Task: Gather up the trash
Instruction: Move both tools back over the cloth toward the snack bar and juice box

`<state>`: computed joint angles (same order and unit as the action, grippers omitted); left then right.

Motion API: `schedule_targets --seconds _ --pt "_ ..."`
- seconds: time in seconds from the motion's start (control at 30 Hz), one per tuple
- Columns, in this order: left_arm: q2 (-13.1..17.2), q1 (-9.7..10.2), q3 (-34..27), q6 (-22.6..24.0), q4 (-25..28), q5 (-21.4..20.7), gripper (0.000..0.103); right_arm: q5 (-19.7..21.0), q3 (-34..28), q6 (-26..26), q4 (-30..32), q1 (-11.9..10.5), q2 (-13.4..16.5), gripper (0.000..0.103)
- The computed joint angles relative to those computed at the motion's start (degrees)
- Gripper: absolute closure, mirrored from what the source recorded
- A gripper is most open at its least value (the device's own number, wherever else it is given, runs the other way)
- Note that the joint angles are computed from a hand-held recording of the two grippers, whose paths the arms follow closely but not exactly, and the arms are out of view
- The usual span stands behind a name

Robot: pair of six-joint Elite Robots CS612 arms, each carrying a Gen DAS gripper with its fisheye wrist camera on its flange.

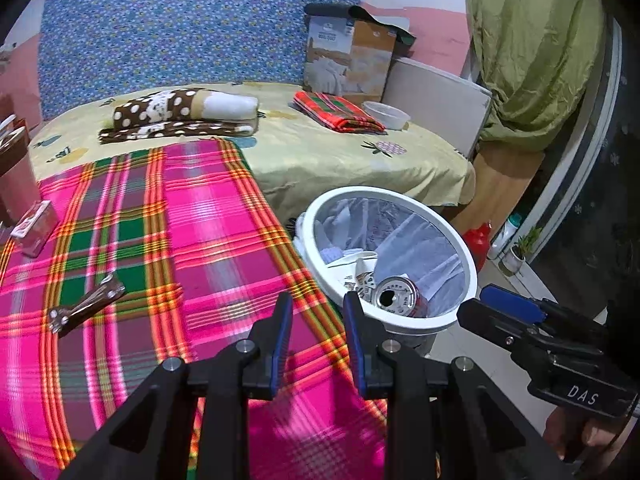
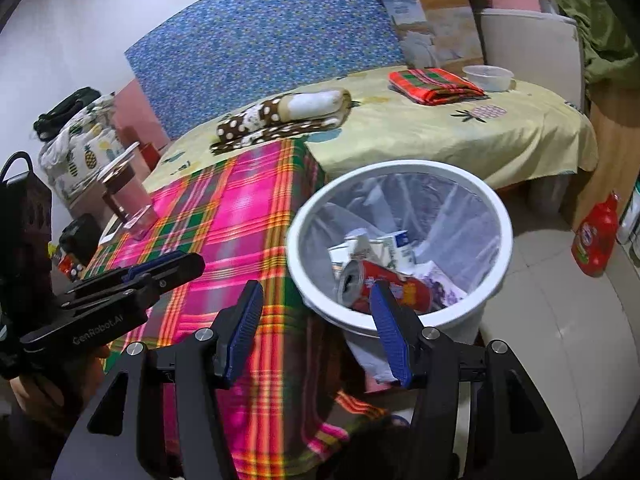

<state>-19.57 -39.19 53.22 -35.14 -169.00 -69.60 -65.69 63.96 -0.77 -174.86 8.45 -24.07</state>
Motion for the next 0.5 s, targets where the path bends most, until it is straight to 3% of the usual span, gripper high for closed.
schedule_targets --seconds 0.5 --pt "-3.84 -0.76 8.29 -2.86 -3.53 5.97 0.076 0.57 1.48 -3.65 -0.4 1.53 -0.91 0.046"
